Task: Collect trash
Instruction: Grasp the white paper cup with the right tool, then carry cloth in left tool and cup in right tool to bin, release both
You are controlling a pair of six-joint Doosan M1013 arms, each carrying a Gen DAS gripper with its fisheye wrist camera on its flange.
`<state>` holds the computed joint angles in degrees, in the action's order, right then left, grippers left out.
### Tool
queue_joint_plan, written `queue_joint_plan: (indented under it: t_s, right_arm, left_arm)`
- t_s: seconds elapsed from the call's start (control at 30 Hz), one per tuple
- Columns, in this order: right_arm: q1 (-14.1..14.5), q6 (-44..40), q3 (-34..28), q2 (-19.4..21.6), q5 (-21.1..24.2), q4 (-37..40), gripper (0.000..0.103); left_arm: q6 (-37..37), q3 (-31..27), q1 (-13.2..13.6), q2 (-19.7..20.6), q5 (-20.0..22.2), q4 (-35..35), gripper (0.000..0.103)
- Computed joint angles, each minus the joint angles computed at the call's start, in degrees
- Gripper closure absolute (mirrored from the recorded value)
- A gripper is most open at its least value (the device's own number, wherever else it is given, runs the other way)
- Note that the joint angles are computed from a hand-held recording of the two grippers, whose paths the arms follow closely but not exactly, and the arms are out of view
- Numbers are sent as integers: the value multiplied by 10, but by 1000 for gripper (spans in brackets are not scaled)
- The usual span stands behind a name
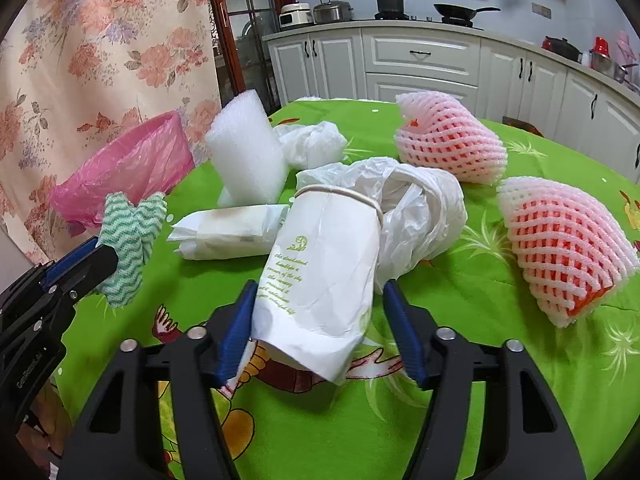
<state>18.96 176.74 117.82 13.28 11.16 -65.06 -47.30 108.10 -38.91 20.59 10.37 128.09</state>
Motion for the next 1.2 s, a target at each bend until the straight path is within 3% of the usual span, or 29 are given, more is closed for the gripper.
queue_joint_plan:
  t_s: [0.03, 0.1, 0.27, 0.8, 1.2]
  right_arm:
    - [-1, -17, 0, 0, -3, 16, 52]
    - [-1, -15, 2, -1, -5, 13, 53]
    - [7, 122, 17, -12, -4, -137, 53]
    - [19, 322, 44, -44, 3, -339, 53]
    - [33, 367, 22, -47, -3, -422, 53]
  left_arm:
    - [1, 0, 0, 0, 0, -1, 81]
    - [8, -1, 0, -1, 0, -6, 81]
    - [11, 3, -3, -4, 5, -8, 81]
    - [-6, 19, -12, -20, 24, 14, 81]
    - [-58, 31, -7, -38, 55, 65, 81]
